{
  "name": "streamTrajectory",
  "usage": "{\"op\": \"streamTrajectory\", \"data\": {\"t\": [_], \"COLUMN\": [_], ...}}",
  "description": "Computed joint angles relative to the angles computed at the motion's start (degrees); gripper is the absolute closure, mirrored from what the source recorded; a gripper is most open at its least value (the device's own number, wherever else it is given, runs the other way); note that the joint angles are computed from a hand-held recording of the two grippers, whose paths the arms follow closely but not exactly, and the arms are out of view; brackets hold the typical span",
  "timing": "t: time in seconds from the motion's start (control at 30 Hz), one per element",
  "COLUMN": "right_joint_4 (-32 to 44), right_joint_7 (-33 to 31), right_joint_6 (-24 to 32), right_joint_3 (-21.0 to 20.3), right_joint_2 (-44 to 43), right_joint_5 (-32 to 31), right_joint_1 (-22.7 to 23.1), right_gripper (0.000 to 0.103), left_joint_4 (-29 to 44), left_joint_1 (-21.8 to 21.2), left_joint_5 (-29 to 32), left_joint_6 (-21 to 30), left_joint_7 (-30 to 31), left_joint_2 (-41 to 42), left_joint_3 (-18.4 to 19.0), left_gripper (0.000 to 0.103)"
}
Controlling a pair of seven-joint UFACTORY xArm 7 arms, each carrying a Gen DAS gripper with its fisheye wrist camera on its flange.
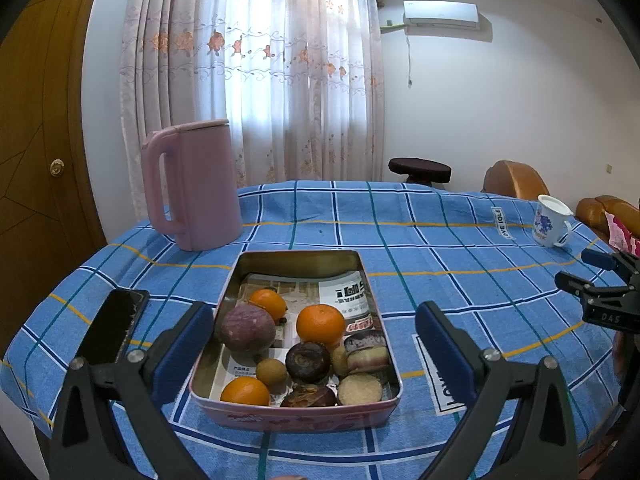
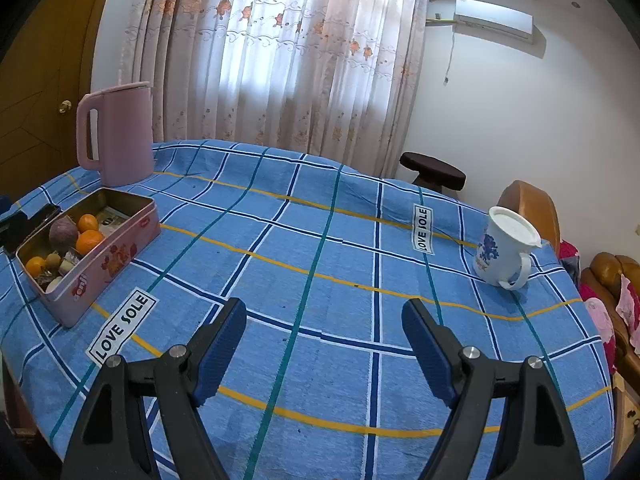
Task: Organize fruits
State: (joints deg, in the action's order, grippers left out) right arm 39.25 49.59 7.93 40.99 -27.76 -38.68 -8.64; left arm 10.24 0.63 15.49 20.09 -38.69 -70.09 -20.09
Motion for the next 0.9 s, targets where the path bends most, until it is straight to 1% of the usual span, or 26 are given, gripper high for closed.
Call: {"op": "streamTrajectory", "data": {"t": [0.7,0.83,0.9], "right_joint_4": [-0.05,0.12,0.2], "right_joint_7": [0.75,0.58,0.53], "right_joint_6": [-0.22,0.0,0.19], "right_joint_3": [1.06,1.19,1.15], "right_joint_2": [0.15,0.4,0.67], "right_joint_5": [-0.76,-0.99,-1.12], "right_joint_1": [-0.28,-0.2,-0.08], "right_gripper": [0.022,0.022,0.022], "left_joint_4": [0.15,-0.19,-0.33], "left_joint_1": [0.7,0.46,0.6], "left_joint_5": [0.68,0.5,0.48], "left_joint_6": [0.51,-0.42,-0.75], "left_joint_7": [-0.85,-0.61,-0.7], "left_joint_2": [-0.05,0.34,0.41], "left_joint_3": [-0.55,0.46,0.13], "left_gripper": [0.0,0.0,0.0]}}
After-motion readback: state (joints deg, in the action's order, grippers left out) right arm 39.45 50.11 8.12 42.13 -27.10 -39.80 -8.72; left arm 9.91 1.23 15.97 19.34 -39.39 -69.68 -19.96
